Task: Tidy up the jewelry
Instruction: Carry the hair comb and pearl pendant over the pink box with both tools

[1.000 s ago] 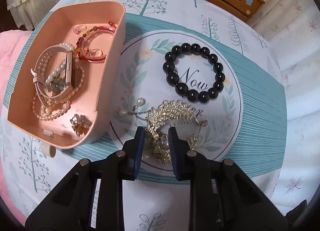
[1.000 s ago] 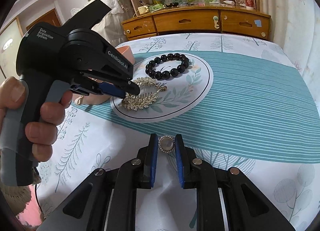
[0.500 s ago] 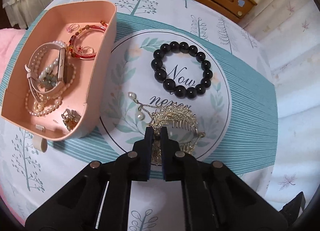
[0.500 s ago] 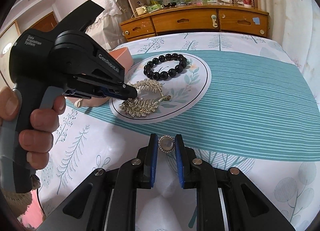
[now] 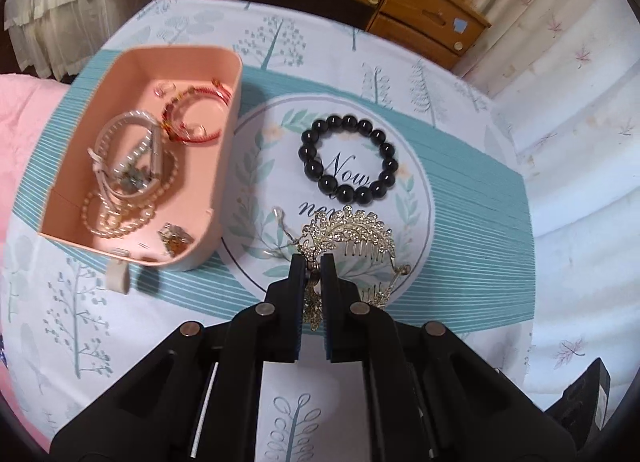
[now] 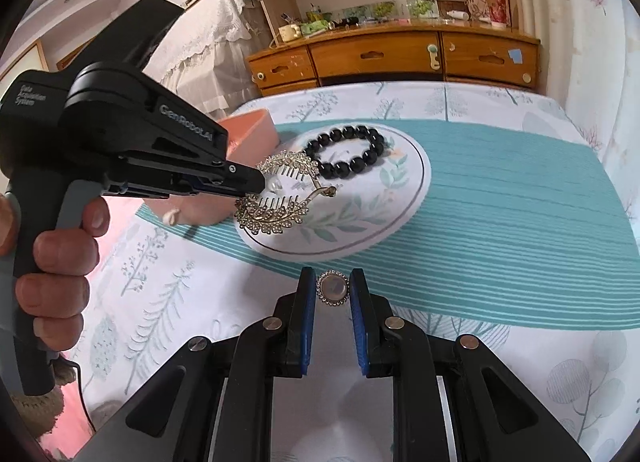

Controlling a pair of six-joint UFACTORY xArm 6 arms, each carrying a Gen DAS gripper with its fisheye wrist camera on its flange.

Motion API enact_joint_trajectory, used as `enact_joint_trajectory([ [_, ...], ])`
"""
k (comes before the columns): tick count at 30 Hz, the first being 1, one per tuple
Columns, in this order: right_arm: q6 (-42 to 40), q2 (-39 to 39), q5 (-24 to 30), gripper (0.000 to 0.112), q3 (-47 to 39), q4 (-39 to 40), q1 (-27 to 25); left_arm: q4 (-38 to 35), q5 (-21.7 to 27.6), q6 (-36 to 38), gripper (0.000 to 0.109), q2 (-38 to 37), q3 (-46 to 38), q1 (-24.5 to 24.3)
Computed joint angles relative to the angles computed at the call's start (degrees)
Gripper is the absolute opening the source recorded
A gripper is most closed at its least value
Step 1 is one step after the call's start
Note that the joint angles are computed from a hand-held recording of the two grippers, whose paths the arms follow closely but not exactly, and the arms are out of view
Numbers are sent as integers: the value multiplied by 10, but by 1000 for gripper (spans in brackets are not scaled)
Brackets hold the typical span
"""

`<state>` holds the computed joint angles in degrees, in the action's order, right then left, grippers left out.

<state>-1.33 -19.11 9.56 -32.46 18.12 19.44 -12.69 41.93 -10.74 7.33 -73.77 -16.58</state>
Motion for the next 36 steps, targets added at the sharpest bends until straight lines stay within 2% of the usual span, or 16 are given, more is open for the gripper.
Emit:
enact_joint_trajectory([
  [7,66,-20,35,17,-38,-75,3,8,4,27,5,-44,2,39],
  [13,73,11,64,17,-142,-77,17,21,17,41,5,-57,-19,91],
  [17,78,82,90,17,-256,-86,28,-15,16,72,5,-50,-35,128],
  [22,49,214,153,17,-425,-26,36,-51,1,91,5,-21,-48,160],
  [29,84,418,248,17,-653,-43,54,-81,20,114,5,46,-65,165],
  [34,92,512,263,17,-725,-20,60,-127,30,155,5,64,-58,160],
  [36,70,528,252,17,-720,7,56,-140,24,164,5,68,-52,155],
])
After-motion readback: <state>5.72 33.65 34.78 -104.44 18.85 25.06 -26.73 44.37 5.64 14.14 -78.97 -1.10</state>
